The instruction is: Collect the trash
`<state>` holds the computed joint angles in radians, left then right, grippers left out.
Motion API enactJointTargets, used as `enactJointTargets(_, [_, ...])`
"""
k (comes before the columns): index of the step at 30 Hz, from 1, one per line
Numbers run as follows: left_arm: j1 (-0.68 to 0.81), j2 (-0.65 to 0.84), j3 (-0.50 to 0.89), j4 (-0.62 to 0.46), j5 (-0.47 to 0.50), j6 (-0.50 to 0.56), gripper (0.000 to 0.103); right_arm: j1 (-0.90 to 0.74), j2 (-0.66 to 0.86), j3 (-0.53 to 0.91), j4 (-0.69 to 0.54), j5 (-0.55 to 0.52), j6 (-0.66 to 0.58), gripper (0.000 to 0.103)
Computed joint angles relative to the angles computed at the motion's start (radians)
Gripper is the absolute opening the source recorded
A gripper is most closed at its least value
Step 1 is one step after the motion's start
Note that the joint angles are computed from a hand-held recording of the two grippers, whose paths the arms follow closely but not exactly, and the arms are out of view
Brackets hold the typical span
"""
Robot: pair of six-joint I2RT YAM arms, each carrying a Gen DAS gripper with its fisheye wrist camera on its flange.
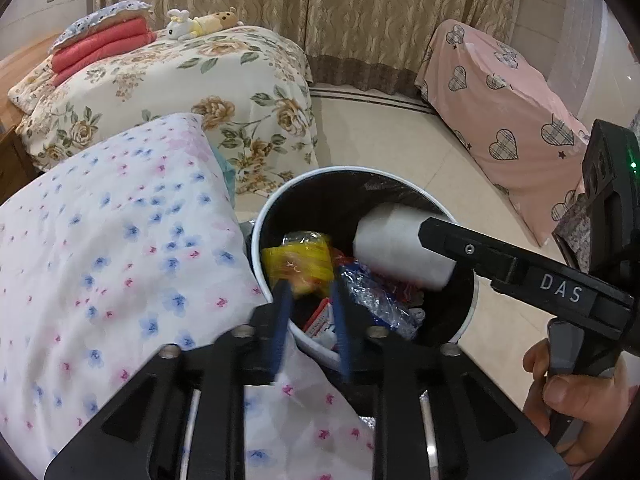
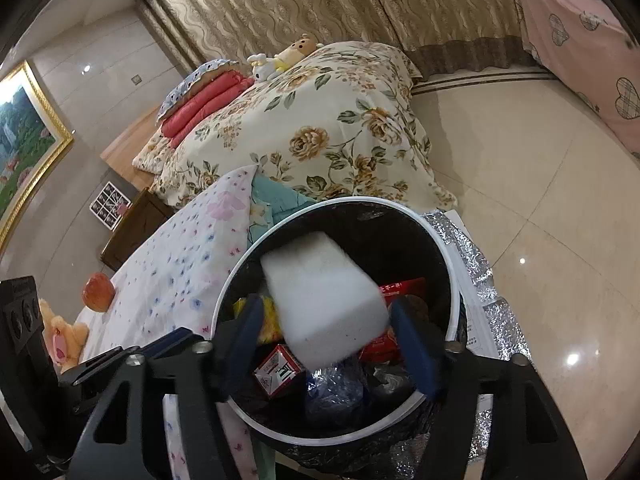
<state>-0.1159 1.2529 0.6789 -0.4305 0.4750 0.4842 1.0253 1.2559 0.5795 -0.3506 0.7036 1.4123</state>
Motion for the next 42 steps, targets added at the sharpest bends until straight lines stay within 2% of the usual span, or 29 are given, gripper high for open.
enactJointTargets(4, [0.046,-0.024,-0.003,-0.023,0.029,0.016,0.026,0.017,-0.005,0.007,-0.026,0.012,0.028,0.074])
enactJointTargets(12, [0.219,-0.057,-0.006,-0.085,0.122,0.079,0.047,0.094,0.039,0.079,-0.097,0.064,0.087,0.088])
enactJointTargets(18, [0.43,-0.028,0.014,-0.167,0.225,0.193,0.057,0.16,0.123,0.157,-0.135,0.091,0.129,0.092])
enactJointTargets(27, [0.715,0.046,0.059,-0.296,0.337,0.421,0.066,0.264,0.316,0.35,-0.204,0.153,0.148,0.095])
enactJointTargets(32, [0.856,0.112,0.095,-0.343,0.371,0.54,0.067,0.299,0.425,0.456,-0.223,0.18,0.126,0.096])
enactJointTargets(38, [0.953,0.167,0.136,-0.366,0.403,0.599,0.069,0.319,0.524,0.556,-0.224,0.195,0.074,0.1])
enactJointTargets(42, [1.0,0.177,0.156,-0.379,0.432,0.631,0.073,0.337,0.575,0.635,-0.285,0.232,0.06,0.1])
